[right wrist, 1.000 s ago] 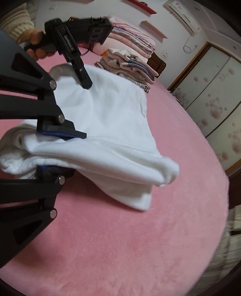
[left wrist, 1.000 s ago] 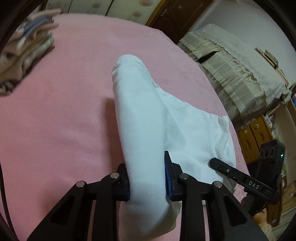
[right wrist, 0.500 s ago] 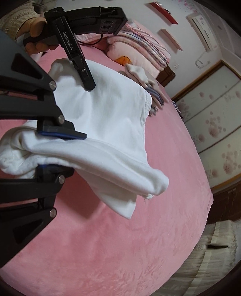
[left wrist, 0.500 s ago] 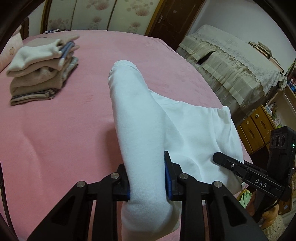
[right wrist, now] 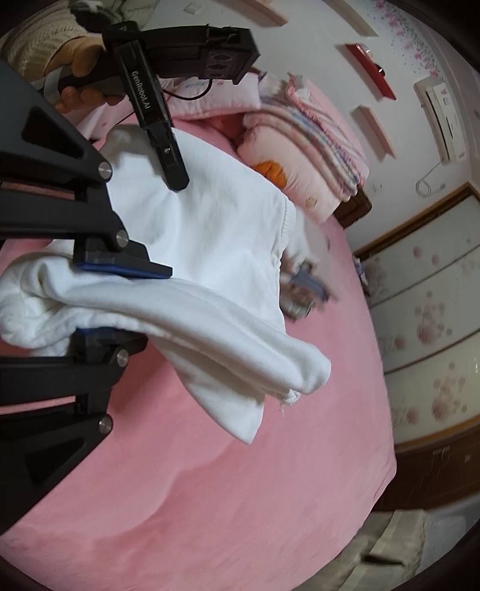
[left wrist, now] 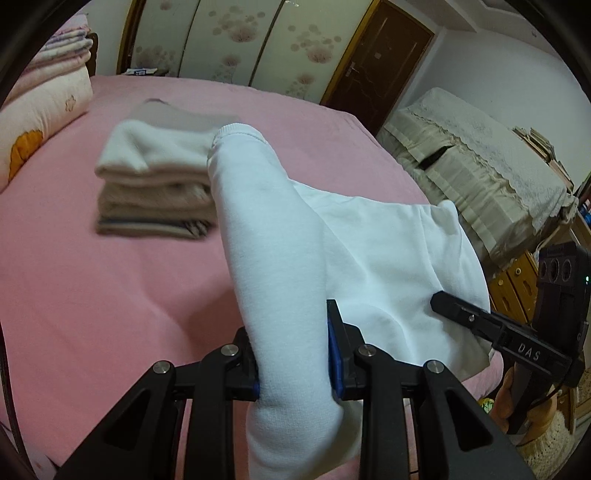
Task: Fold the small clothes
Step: 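Carry the bundle with both tools onto the stack of folded clothes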
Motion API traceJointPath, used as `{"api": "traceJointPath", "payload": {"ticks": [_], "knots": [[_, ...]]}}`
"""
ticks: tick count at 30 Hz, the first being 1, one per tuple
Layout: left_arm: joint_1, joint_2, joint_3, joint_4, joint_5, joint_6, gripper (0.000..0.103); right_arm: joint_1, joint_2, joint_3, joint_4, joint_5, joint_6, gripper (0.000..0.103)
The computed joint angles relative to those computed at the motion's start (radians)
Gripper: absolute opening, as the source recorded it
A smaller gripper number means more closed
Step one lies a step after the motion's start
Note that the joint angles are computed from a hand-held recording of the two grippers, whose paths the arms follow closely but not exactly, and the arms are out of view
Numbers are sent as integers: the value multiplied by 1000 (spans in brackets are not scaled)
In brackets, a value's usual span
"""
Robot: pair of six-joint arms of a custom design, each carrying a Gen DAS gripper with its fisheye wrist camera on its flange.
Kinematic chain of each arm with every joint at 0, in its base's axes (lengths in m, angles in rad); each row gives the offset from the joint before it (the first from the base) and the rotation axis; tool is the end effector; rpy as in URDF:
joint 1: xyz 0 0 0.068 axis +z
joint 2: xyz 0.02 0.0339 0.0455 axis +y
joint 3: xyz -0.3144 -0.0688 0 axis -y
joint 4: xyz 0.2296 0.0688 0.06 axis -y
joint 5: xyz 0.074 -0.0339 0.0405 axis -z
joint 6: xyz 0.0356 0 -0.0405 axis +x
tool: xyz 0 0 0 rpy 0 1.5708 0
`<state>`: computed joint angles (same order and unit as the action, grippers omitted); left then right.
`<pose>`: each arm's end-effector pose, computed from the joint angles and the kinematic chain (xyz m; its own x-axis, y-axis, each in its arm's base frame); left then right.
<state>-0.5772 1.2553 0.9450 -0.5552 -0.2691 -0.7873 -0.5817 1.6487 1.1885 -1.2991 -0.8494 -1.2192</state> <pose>0.1976 -0.1174 0.3169 -0.7207 -0.3457 -0.6009 -0.1827 0.9309 -0.3164 0.2307 -0.1197 0.2829 -0.7337 -0.2596 -0.6279 -0.6051 0.6701 0.4299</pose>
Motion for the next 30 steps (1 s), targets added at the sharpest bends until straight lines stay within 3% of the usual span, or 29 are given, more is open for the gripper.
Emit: {"api": "traceJointPath", "payload": {"ticks": [4,7,9,14,17,20,22,24,27,28,30], "knots": [[361,5,124,-73,222,266,25,243,-40,71,131,-52,336,20],[603,113,293,-131,359,454,25,449,-14,159,310,-39,653,20],[737,225,448,-180,426,566,26,564,32,232,417,-18,837,20],[901,498,788,-248,482,713,27,772,202,397,691,63,1220,20],[960,659,969,-292,496,745,28,837,320,490,771,102,1340,20],[987,804,1105,-324,485,753,29,882,423,559,807,140,1384,20],[987,878,1145,-334,485,727,30,895,490,606,790,156,1380,19],[995,924,1132,-319,483,705,38,898,550,643,750,179,1368,20],[1025,904,986,-129,495,653,73,889,598,632,772,199,1347,22],[1035,906,961,-96,489,633,89,883,611,631,787,185,1349,25],[1054,917,928,-49,514,602,96,868,629,624,802,149,1342,30]]}}
